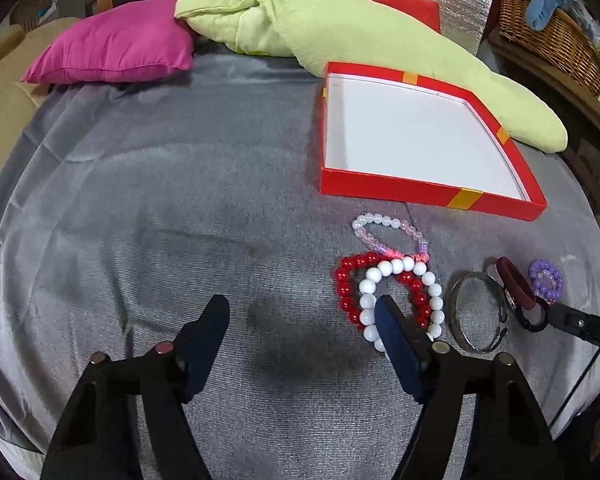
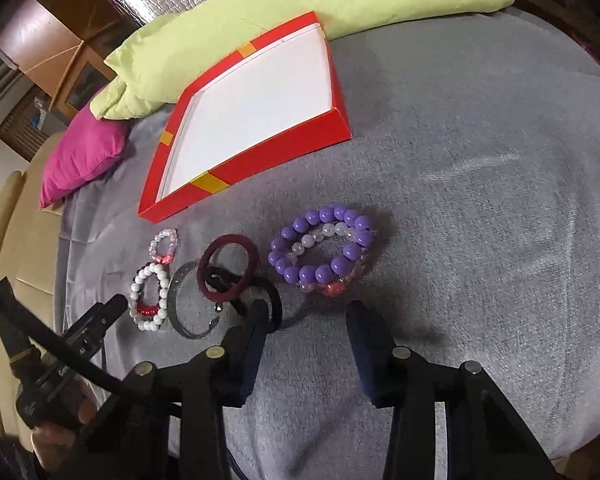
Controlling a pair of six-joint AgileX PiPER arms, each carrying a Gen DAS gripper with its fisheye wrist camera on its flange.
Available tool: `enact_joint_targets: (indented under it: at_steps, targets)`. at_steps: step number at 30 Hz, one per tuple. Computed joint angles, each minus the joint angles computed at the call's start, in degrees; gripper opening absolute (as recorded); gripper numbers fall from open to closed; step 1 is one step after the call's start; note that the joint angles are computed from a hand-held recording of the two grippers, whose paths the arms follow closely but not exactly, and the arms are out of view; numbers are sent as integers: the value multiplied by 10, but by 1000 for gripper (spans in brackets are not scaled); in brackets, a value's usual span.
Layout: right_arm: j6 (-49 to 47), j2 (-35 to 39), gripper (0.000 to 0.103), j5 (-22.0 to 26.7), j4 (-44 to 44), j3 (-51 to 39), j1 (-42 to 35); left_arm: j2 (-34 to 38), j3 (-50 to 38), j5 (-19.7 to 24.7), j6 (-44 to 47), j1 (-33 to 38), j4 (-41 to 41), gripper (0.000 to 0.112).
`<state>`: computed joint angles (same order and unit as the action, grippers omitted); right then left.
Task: Organize jewelry
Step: 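Lower the left gripper onto the white bead bracelet and close it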
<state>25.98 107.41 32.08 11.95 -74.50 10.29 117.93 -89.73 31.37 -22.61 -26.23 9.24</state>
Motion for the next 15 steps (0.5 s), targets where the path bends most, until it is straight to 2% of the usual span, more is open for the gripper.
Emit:
enact_joint_targets:
  at_steps: [4,6,11,13,15]
  targets:
    - [34,11,40,0,-43,-16,14,2,-2,2,5,-1,0,74]
    - [46,15,31,0,-62,-21,21,5,-6,3,9,0,-3,70]
    - [79,15,7,2,-118,-23,37,25,-33,14,65,4,-57,53]
    - [97,13,6,-1,-142,-20,43,31,-38,15,86,4,-77,40]
    - [109,7,6,-6,-160,-13,47,32,-38,7,103,4,-93,32]
